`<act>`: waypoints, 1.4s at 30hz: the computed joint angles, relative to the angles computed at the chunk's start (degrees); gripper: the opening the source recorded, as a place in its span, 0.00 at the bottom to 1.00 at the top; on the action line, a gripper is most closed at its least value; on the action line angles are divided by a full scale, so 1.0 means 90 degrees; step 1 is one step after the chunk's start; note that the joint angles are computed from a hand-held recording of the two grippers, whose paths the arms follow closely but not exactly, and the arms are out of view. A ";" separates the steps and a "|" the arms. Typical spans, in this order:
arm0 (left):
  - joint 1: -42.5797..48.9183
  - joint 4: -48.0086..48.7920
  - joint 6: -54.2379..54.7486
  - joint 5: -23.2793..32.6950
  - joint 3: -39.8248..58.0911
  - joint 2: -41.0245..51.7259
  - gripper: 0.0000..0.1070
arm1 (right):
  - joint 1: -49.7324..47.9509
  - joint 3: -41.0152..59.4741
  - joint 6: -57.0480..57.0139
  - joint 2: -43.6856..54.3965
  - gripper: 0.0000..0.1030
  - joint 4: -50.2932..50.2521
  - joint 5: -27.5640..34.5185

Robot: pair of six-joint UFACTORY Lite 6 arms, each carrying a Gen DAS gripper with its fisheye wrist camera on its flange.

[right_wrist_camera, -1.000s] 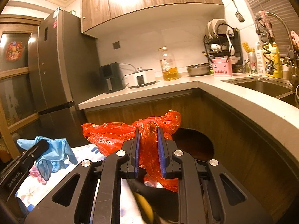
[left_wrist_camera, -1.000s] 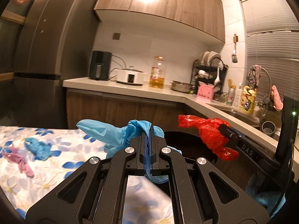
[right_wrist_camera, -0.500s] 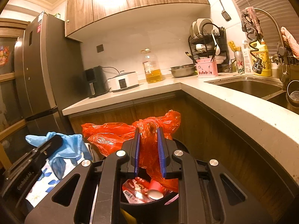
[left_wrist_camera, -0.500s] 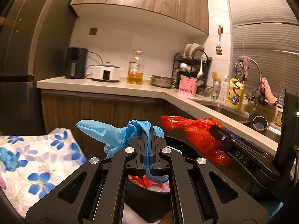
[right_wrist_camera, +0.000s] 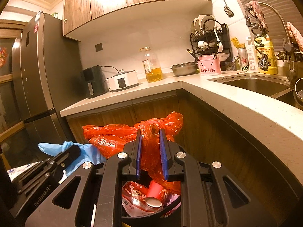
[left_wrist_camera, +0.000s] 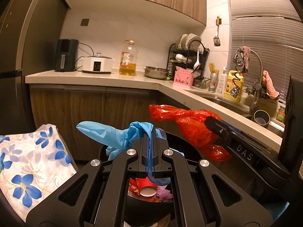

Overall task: Collect trash
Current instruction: 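Carry the blue gloves and red bag over the bin and open both tools, then move both open tools away from the bin back over the table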

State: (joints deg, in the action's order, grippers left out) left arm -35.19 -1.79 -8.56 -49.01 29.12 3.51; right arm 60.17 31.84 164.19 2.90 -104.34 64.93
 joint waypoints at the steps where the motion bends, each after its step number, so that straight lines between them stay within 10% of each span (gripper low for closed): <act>1: 0.0015 0.0050 -0.0031 0.0009 0.0060 0.0081 0.00 | -0.0065 -0.0005 0.0005 -0.0011 0.18 -0.0085 -0.0040; 11: 0.0028 0.0086 -0.0038 0.0011 0.0452 0.0694 0.01 | -0.0463 -0.0007 0.0328 0.0168 0.26 -0.0862 -0.0199; 16: 0.0121 0.0271 -0.0178 0.0073 0.0599 0.0904 0.48 | -0.0750 -0.0118 0.0644 0.0179 0.47 -0.1258 -0.0355; 21: 0.0237 0.0404 -0.0299 -0.0233 0.0446 0.0970 0.64 | -0.0842 -0.0164 0.0742 0.0223 0.50 -0.1282 -0.0425; 42: 0.0631 -0.0494 -0.0074 0.0065 -0.0741 -0.0102 0.78 | -0.0238 -0.0257 0.0534 0.0045 0.67 -0.0613 -0.0303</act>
